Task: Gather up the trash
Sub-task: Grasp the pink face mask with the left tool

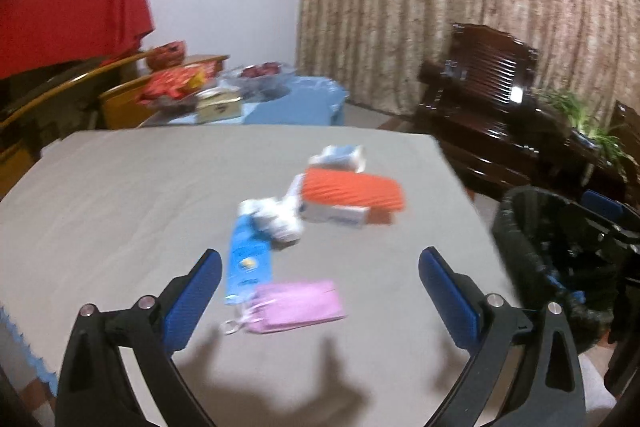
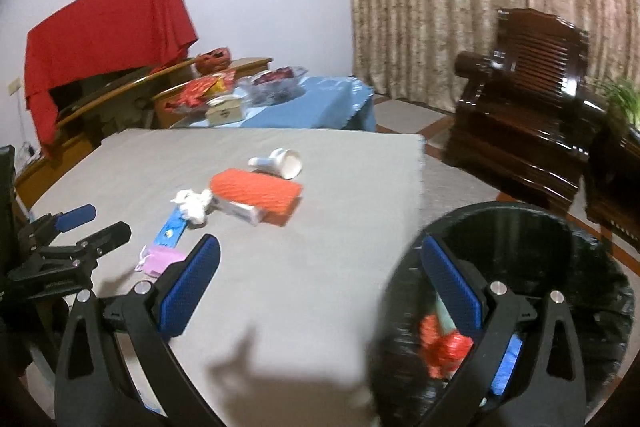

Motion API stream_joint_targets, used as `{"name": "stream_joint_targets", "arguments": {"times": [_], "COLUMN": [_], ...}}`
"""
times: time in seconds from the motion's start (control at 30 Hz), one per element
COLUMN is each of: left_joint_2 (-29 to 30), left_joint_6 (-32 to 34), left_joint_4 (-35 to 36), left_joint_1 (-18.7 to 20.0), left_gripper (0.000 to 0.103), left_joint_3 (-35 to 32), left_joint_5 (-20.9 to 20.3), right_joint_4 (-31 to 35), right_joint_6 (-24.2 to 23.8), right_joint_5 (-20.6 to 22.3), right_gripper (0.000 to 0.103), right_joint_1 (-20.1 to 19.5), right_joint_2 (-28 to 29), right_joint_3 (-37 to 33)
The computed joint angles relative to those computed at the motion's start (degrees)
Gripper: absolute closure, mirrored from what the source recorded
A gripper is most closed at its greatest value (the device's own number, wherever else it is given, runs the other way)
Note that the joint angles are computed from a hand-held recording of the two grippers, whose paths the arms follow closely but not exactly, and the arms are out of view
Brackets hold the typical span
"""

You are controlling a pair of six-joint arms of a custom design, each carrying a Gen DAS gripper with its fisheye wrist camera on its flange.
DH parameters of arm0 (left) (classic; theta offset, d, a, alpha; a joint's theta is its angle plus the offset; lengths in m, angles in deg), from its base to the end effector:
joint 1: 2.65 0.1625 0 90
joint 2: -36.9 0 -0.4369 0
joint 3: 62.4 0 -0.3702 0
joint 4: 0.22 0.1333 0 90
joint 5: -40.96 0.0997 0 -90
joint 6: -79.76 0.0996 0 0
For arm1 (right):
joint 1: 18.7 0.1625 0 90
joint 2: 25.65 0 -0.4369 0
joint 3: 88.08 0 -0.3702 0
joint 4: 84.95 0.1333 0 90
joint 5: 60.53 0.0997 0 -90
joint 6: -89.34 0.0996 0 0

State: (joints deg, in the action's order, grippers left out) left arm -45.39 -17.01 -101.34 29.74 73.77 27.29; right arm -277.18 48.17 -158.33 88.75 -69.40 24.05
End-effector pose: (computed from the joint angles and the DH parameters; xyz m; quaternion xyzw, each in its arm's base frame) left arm -0.1588 -0.3732 0.2114 -0.0331 0.7653 -0.4975 0.4071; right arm 0.2911 -0.5267 0.0940 0.4500 -0.8420 0.2709 0.1234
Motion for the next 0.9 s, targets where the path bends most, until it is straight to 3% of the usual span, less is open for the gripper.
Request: {"name": "stream_joint_targets", "arguments": {"times": [0.1, 0.2, 0.3, 0.6, 0.9], "left_joint_2": [-2.4, -3.4, -3.5, 1.6, 7.9], "left_joint_6": [-6.7, -6.1, -1.5, 18.4, 30.6], "left_joint_4": [8.1, 7.0, 0.4, -29.1, -47.9], "left_joint_1": [0.3, 1.6, 3.4, 10.2, 15.8], "left_gripper": [0.006, 0.006, 0.007, 0.009, 0.011], "left_joint_3": [0.2, 1.3, 3.1, 7.4, 7.7], "left_joint_5": [-0.6, -0.9, -1.2, -3.4, -6.8], "right_joint_4": [-0.3, -0.5, -0.5, 2.0, 3.1], "right_joint_6": [-0.5, -0.7, -1.5, -2.0, -2.5], "right_joint_5": [0.2, 0.0, -0.7, -2.6, -3.8], "right_gripper": [0.005, 0.005, 0.005, 0.005, 0.005], "right_joint_1": [0.5, 0.9, 1.0, 0.6, 0.1], "right_joint_2": [2.2, 4.5, 6.7, 9.5, 10.7], "right_joint_3": [-0.4, -1.0, -1.8, -3.9, -5.2]}}
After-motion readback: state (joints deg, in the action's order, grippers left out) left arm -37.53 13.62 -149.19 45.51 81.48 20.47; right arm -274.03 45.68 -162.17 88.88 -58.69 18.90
